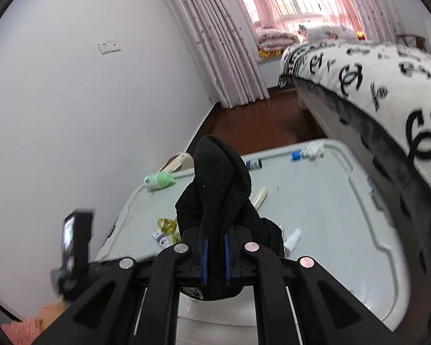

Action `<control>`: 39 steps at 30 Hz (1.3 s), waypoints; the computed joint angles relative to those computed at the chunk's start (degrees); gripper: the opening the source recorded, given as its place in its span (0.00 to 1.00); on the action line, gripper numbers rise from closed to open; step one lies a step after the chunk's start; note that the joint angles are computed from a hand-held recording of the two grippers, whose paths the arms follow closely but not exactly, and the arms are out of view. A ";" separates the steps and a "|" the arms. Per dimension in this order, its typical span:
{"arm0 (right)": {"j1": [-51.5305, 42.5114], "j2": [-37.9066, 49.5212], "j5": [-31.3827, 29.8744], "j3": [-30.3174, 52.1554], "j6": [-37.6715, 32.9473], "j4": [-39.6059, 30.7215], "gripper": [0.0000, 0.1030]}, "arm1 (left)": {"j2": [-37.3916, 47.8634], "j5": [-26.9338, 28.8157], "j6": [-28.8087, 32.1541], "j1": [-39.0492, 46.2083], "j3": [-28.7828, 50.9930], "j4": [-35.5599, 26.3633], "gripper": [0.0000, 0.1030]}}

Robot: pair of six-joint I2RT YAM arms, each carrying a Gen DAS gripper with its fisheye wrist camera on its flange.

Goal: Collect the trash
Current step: 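Drop the white toothpaste tube into the bucket with the left gripper while the right gripper drops the black cloth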

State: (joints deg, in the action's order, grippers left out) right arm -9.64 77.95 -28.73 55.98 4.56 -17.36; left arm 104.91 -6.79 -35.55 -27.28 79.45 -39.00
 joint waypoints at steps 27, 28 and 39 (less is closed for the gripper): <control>0.62 -6.76 -6.99 -4.19 -3.16 -6.07 0.08 | -22.78 5.41 1.81 -4.68 -16.79 -7.82 0.20; 1.35 -8.41 -7.45 -5.01 -3.87 -8.11 0.08 | -24.68 5.56 1.56 -5.79 -18.27 -8.19 0.20; 12.16 -16.64 -1.31 -13.35 -10.79 -35.00 0.08 | -34.59 12.31 -0.47 -19.96 -29.90 -13.09 0.20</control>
State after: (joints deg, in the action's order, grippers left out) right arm 2.51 61.31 -30.03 42.64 -6.23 -52.36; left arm 70.32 5.51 -36.02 -47.24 49.56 -52.09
